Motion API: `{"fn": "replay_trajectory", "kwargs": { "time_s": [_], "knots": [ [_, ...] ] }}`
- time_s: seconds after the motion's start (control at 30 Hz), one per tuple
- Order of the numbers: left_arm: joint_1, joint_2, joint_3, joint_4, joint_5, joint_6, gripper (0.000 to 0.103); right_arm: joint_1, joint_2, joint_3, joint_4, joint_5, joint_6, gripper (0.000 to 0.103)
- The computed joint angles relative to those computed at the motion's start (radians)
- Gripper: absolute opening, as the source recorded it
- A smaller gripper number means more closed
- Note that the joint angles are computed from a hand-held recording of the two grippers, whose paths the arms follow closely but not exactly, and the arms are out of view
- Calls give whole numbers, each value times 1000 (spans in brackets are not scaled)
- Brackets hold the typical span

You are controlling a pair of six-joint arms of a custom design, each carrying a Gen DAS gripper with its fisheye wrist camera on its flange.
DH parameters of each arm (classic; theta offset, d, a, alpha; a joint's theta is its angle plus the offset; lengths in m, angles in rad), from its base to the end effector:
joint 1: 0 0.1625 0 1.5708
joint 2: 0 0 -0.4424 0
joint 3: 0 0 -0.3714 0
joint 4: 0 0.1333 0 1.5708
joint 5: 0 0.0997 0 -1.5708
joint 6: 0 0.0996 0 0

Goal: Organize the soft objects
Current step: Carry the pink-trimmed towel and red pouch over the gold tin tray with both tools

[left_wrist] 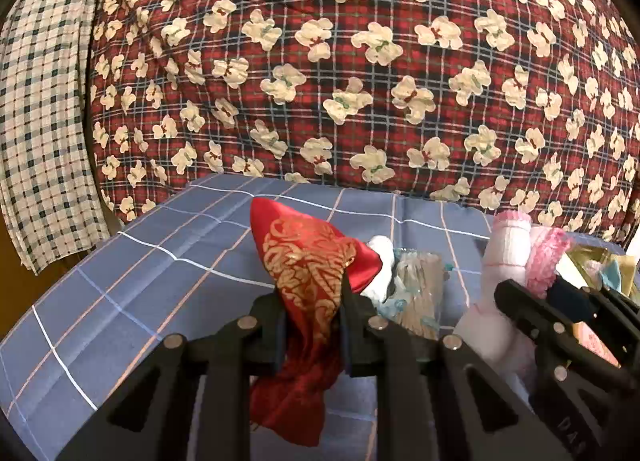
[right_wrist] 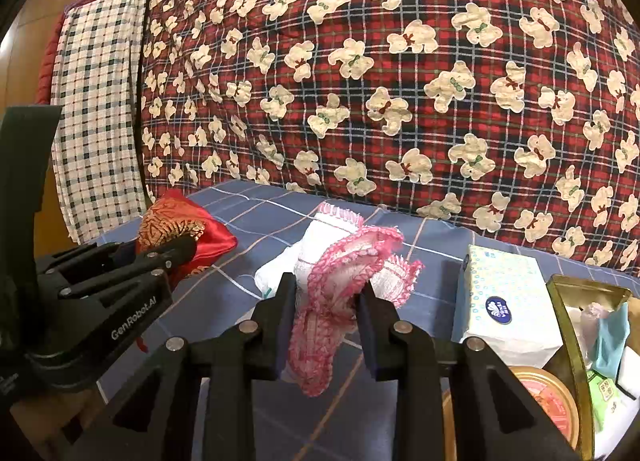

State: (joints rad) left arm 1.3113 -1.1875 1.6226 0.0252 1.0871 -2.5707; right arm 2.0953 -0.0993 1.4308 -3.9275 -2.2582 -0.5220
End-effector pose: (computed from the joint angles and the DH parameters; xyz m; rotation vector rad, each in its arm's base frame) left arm 0.0358 -0.5651 0.2878 0.5824 2.1603 -1.2708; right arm 0.3841 -0.5239 -0.1092 0.7108 -2.1131 1.2309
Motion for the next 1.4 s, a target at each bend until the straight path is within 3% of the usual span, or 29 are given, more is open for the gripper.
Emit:
{"fn": "replay_trajectory", "kwargs": {
  "time_s": [0.57,0.77,1.13,1.4],
  "knots": [
    [-2,-8,14,-26,5,-2,18,5,13,-5,-57,17,-27,32],
    [-14,-10,-7,24,4,-26,18,12,-18,15,-68,29,15,32],
    [-113,-5,-46,170,45,-65,18,12,-163,162,-55,5,143,32],
    [-187,28,-47,223,64,-106,18,12,-253,259,-105,-21,133,32]
  ]
}}
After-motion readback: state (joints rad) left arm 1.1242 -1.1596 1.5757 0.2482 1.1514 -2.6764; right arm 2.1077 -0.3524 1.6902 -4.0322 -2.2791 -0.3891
